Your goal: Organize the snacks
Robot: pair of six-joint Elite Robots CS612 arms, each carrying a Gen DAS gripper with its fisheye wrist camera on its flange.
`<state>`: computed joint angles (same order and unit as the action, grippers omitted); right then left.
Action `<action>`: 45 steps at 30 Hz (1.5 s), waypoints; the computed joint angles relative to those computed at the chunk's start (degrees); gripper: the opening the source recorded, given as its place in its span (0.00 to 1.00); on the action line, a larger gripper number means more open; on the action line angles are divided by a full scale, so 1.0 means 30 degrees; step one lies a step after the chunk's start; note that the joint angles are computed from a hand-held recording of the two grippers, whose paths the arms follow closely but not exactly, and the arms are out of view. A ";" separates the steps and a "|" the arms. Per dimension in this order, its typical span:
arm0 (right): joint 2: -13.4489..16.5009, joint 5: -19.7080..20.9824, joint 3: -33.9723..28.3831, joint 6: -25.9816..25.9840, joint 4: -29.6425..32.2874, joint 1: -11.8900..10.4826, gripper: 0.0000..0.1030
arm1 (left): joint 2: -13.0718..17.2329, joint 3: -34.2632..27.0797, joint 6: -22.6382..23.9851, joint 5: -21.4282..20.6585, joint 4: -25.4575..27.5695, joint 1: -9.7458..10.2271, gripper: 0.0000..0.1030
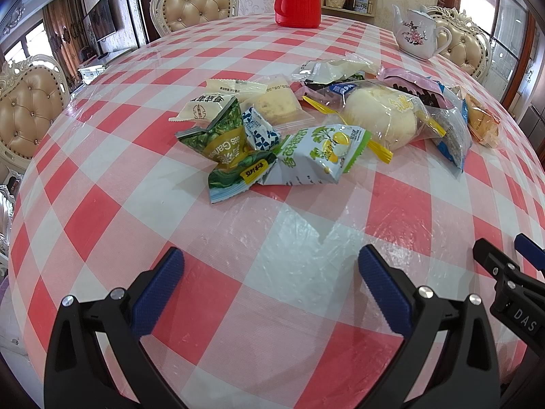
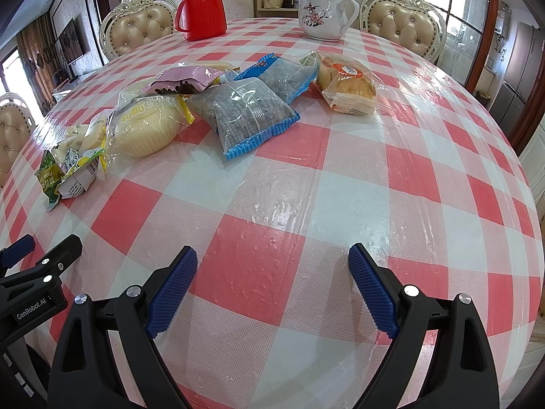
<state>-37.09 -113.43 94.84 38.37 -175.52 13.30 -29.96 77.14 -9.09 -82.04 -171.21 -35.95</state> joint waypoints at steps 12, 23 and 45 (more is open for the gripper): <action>-0.0002 0.0000 0.0003 0.0003 0.0000 0.0002 0.85 | 0.0000 0.0000 0.0000 0.0000 0.0000 0.0000 0.99; -0.0140 0.0572 0.0158 -0.0686 0.0008 -0.0065 0.85 | 0.0039 -0.0219 0.0243 -0.0226 0.0377 0.0032 0.99; 0.0091 0.3703 -0.0032 -0.3162 -0.4008 -0.1697 0.84 | -0.0224 0.0458 -0.1483 -0.2711 -0.1426 0.1181 0.99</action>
<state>-36.82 -102.32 94.74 28.88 -187.55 8.21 -30.63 78.52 -13.54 -90.18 -175.48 -32.41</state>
